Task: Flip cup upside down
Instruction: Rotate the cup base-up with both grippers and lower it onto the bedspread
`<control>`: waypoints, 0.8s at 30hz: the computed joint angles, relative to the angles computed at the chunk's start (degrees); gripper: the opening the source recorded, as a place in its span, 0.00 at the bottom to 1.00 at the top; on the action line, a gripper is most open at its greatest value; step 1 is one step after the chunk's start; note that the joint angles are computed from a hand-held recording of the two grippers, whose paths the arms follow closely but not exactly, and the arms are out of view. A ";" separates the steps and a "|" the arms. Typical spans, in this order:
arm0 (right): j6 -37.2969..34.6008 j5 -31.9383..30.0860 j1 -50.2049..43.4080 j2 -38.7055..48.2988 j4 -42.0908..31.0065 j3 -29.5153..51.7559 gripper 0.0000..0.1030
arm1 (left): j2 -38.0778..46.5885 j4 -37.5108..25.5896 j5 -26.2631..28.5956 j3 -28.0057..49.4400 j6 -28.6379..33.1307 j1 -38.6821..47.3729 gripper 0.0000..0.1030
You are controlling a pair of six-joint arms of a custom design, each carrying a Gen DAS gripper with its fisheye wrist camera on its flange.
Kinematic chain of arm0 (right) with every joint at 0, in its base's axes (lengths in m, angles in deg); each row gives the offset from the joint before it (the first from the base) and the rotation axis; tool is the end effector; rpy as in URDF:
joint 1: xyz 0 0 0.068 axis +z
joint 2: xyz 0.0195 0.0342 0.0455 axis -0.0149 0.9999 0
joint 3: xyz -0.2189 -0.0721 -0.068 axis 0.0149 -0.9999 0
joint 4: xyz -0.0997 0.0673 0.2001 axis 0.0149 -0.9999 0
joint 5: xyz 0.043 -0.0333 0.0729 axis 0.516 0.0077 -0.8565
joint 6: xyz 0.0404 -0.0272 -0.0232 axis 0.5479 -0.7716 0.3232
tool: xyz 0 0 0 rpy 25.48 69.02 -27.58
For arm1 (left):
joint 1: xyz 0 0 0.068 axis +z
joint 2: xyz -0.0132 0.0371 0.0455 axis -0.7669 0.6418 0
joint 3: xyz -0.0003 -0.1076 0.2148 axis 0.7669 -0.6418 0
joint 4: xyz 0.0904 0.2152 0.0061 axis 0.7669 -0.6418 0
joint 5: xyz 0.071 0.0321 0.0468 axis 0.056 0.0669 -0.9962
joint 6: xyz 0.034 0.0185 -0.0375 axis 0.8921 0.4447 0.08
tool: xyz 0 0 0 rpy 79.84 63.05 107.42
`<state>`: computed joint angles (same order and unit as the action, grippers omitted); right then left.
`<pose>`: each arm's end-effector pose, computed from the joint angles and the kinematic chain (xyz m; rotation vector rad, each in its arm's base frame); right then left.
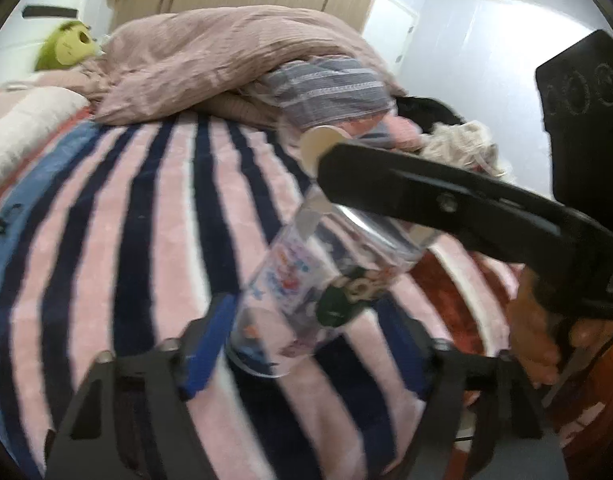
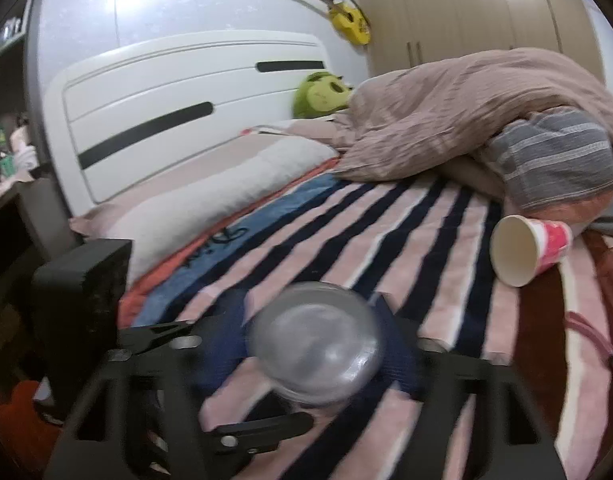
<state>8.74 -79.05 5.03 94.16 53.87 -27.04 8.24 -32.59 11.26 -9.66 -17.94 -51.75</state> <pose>0.2724 0.0447 0.2561 -0.5102 2.1056 0.5213 0.2547 -0.0277 0.2016 0.4533 2.2358 -0.6674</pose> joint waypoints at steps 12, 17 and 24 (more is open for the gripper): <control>-4.86 5.18 1.34 -0.16 -3.77 2.60 0.52 | 1.99 2.89 1.14 0.72 -4.07 -3.00 0.60; -4.24 4.06 0.96 0.56 -1.74 1.97 0.53 | 1.62 1.19 2.12 1.42 -3.24 -1.86 0.60; -3.09 2.67 0.17 0.61 -1.26 2.43 0.76 | 0.88 -0.47 3.40 2.14 -3.09 -0.08 0.75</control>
